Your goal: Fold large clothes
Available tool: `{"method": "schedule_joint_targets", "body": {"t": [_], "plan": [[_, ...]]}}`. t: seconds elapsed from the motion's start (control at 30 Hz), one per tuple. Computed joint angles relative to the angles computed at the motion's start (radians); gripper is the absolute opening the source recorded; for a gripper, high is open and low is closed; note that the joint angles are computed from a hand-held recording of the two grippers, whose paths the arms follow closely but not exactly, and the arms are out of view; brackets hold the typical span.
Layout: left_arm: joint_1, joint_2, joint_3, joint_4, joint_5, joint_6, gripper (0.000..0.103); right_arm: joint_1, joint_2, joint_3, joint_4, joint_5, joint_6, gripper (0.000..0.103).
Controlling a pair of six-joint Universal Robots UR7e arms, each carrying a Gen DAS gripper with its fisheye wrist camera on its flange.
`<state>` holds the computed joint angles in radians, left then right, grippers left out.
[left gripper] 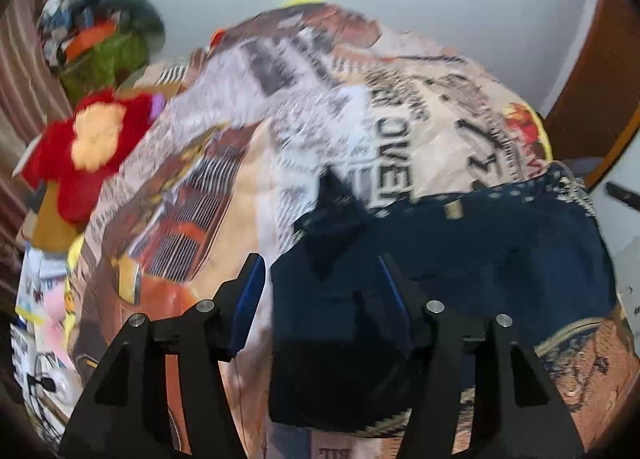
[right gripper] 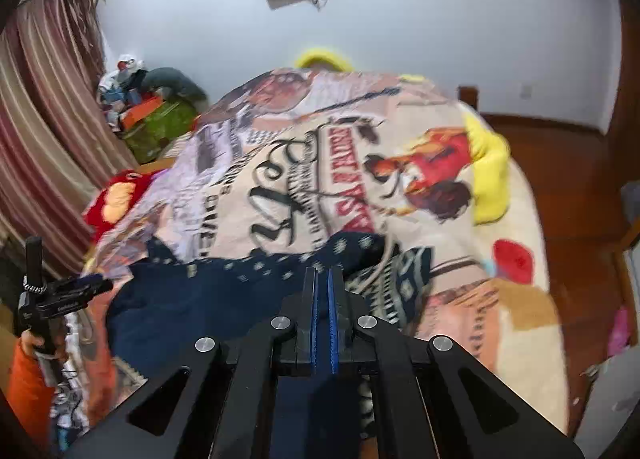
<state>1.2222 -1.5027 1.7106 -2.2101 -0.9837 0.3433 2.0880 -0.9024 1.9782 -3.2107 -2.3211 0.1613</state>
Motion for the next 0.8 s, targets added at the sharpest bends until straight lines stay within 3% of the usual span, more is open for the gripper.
{"method": "schedule_joint_targets", "body": {"t": [0.2,0.3,0.47,0.67,0.73,0.8], "plan": [[-0.033,-0.014,0.016,0.1,-0.11,-0.035,0.06,-0.041,0.031,-0.017,0.109,0.054,0.069,0.001],[-0.042,-0.006,0.056,0.112,-0.115,-0.027,0.06,-0.074,0.046,-0.016,0.125,0.106,0.083,0.001],[-0.032,0.047,0.097,0.126,-0.091,-0.073,0.06,-0.093,0.073,-0.028,0.127,0.131,0.048,0.001],[0.003,0.1,0.08,0.029,-0.07,-0.078,0.058,-0.057,0.174,-0.113,0.221,-0.059,-0.143,0.001],[0.018,0.109,0.037,0.08,-0.083,-0.116,0.046,-0.063,0.165,-0.114,0.235,-0.056,-0.123,0.001],[0.015,0.099,0.026,0.088,-0.073,-0.134,0.045,-0.065,0.146,-0.109,0.246,-0.064,-0.057,0.001]]}}
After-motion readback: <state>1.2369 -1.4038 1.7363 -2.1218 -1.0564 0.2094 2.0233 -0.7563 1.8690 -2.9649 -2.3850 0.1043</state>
